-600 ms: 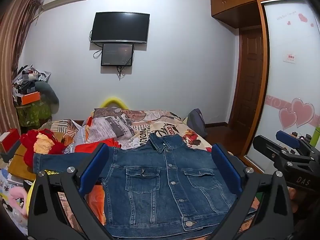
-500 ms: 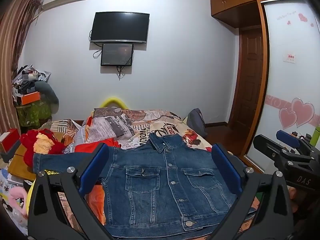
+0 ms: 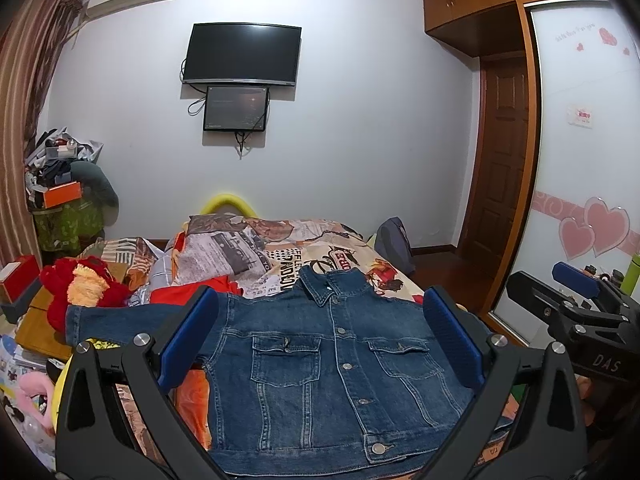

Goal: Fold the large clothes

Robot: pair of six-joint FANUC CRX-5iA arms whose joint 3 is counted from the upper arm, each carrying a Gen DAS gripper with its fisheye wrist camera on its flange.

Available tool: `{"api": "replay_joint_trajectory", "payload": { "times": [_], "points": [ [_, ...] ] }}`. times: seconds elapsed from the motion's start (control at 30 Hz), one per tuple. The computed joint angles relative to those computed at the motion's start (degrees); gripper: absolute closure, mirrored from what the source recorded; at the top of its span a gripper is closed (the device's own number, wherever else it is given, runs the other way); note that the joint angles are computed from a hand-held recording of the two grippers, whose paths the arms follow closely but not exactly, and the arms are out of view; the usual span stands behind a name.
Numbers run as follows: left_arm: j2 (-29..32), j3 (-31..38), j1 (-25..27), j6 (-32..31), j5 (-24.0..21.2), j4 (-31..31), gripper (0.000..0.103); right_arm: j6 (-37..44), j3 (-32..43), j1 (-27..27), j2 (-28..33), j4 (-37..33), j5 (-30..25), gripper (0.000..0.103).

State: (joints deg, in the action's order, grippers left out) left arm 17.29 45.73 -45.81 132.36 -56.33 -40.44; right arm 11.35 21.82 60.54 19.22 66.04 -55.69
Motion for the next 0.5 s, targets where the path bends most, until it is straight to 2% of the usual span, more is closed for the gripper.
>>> {"api": "replay_joint_trajectory", "payload": {
  "times": [0.5],
  "points": [
    [0.2, 0.3, 0.0, 0.9, -0.7, -0.3, 0.0, 1.4, 1.2, 0.1, 0.6, -0.8, -0.2, 0.0]
  ]
}}
